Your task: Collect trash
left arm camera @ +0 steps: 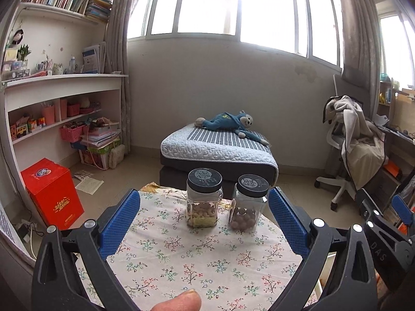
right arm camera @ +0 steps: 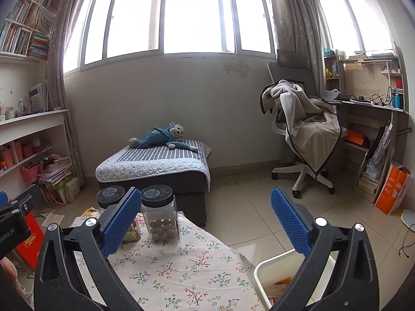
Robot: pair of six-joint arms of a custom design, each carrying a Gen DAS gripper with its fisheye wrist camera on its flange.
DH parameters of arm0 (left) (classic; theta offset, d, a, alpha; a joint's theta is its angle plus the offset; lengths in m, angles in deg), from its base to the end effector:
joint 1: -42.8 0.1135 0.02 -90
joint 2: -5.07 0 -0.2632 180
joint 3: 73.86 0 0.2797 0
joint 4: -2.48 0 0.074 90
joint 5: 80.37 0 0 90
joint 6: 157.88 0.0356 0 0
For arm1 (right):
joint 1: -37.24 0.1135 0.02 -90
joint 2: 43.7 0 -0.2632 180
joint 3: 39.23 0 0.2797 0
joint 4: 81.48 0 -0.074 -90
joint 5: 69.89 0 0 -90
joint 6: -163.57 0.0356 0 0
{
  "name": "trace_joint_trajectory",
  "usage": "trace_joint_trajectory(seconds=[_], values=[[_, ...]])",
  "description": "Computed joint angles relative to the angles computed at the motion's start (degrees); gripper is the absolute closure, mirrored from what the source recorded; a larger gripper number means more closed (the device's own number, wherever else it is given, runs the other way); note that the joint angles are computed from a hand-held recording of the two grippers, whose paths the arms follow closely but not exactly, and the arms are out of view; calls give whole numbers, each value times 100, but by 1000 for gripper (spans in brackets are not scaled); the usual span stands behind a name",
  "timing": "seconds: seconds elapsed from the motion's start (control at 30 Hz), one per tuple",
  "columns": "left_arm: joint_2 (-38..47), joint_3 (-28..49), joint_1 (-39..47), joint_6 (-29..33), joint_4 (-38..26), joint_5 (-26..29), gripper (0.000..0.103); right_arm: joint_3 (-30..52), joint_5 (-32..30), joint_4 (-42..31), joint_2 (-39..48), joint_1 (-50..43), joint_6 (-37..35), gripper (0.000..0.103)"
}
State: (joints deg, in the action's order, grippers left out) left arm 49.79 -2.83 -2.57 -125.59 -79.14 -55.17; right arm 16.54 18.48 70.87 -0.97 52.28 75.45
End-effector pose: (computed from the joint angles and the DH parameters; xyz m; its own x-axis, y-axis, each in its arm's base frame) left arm 0.1174 -0.0731 0.3494 -0.2589 -0.2501 -0.9330 -0.5197 0.8502 -0.0837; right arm 0.1979 0.0542 0.3276 -0.2528 -0.0340 -0.9669 -0.2778 0.9598 0.0389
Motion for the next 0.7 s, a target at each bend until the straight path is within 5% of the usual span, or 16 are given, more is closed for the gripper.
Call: trace_joint_trajectory(seconds=[0.7], values=[[296,156,-42,-357,-236,-54,7,56,-215,-10,-47,-113,87,7]])
